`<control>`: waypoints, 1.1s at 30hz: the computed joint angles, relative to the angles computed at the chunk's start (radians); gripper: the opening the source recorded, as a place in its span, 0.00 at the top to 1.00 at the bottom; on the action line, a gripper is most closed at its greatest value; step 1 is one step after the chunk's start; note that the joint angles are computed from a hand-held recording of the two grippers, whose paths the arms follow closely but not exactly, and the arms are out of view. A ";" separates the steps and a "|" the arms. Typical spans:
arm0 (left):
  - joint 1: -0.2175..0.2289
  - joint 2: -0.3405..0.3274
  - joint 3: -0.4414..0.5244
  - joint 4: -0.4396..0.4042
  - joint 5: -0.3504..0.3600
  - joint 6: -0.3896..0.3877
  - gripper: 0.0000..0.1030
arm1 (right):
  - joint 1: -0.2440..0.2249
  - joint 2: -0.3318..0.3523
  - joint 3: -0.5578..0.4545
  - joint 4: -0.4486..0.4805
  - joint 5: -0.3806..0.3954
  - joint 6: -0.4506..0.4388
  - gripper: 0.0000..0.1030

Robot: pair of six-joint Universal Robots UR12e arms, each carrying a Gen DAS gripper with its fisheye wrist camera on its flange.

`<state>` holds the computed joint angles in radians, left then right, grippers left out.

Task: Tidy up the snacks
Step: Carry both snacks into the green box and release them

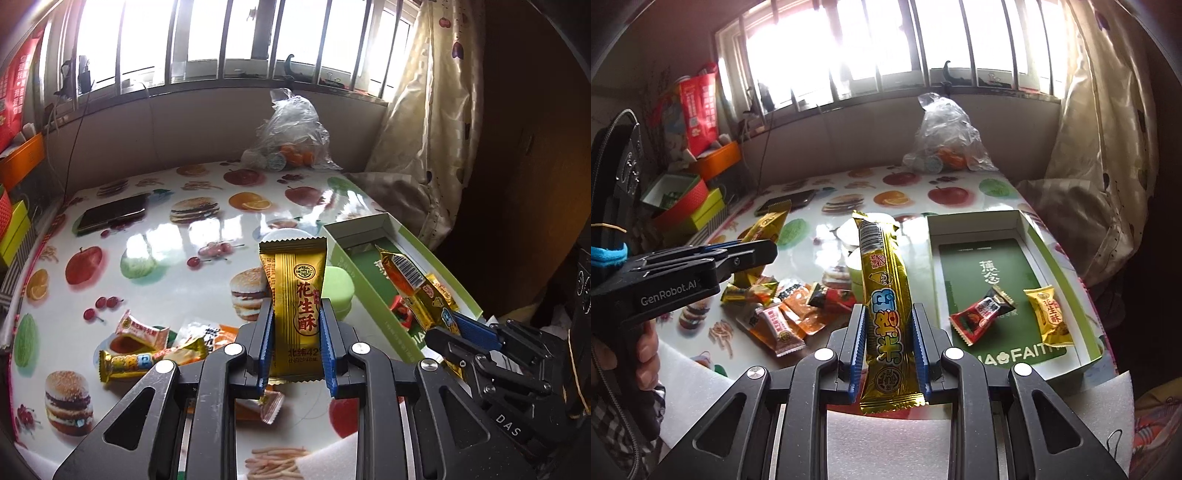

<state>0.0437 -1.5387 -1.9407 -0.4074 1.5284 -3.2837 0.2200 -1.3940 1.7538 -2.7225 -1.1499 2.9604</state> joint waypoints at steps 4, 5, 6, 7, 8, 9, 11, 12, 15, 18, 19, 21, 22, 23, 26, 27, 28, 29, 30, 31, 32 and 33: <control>-0.016 -0.028 0.031 -0.004 -0.020 0.009 0.77 | -0.017 0.003 -0.004 -0.007 -0.017 0.023 0.78; -0.021 -0.034 0.038 -0.005 -0.023 0.010 0.77 | -0.020 0.005 -0.006 -0.008 -0.023 0.026 0.78; -0.024 -0.041 0.046 -0.005 -0.028 0.011 0.77 | -0.024 0.007 -0.007 -0.008 -0.030 0.031 0.78; -0.027 -0.049 0.054 -0.009 -0.029 0.010 0.77 | -0.028 0.009 -0.009 -0.008 -0.035 0.036 0.78; -0.031 -0.056 0.061 -0.011 -0.028 0.012 0.77 | -0.031 0.011 -0.011 -0.011 -0.043 0.041 0.78; -0.035 -0.064 0.069 -0.012 -0.030 0.012 0.77 | -0.034 0.014 -0.013 -0.015 -0.056 0.047 0.78; -0.038 -0.082 0.085 -0.014 -0.049 0.011 0.77 | -0.038 0.021 -0.021 -0.011 -0.080 0.056 0.78; -0.039 -0.092 0.095 -0.021 -0.062 0.012 0.77 | -0.040 0.026 -0.025 -0.009 -0.095 0.061 0.78; -0.049 -0.119 0.120 -0.037 -0.072 0.014 0.77 | -0.041 0.039 -0.037 0.001 -0.145 0.069 0.78; -0.054 -0.144 0.141 -0.044 -0.091 0.007 0.77 | -0.046 0.053 -0.050 0.024 -0.166 0.074 0.78; -0.056 -0.152 0.150 -0.054 -0.095 0.002 0.77 | -0.046 0.058 -0.053 0.029 -0.176 0.077 0.78; -0.058 -0.167 0.163 -0.066 -0.113 -0.007 0.77 | -0.048 0.066 -0.058 0.037 -0.190 0.086 0.78; -0.061 -0.174 0.168 -0.067 -0.112 -0.009 0.77 | -0.048 0.069 -0.060 0.042 -0.195 0.086 0.78; -0.065 -0.180 0.172 -0.066 -0.109 -0.005 0.77 | -0.046 0.073 -0.062 0.046 -0.205 0.084 0.78; -0.073 -0.200 0.194 -0.104 -0.120 -0.013 0.77 | -0.040 0.081 -0.068 0.057 -0.235 0.071 0.78; -0.074 -0.206 0.198 -0.108 -0.130 -0.014 0.77 | -0.040 0.084 -0.070 0.058 -0.242 0.070 0.78; -0.078 -0.210 0.201 -0.105 -0.127 -0.008 0.77 | -0.040 0.086 -0.072 0.062 -0.241 0.068 0.78; -0.083 -0.213 0.202 -0.100 -0.123 0.005 0.77 | -0.040 0.087 -0.072 0.065 -0.243 0.065 0.78; -0.088 -0.217 0.206 -0.104 -0.119 0.014 0.77 | -0.038 0.089 -0.073 0.065 -0.252 0.059 0.78; -0.090 -0.222 0.213 -0.119 -0.116 0.011 0.77 | -0.035 0.091 -0.073 0.059 -0.268 0.050 0.78; -0.091 -0.227 0.218 -0.129 -0.120 0.006 0.77 | -0.033 0.093 -0.075 0.057 -0.284 0.045 0.78; -0.091 -0.232 0.222 -0.134 -0.128 0.002 0.77 | -0.031 0.096 -0.077 0.058 -0.292 0.045 0.78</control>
<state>-0.0468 -1.7702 -1.7191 -0.5416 1.4001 -3.2812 0.1892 -1.2983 1.6773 -2.6647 -1.4424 3.0054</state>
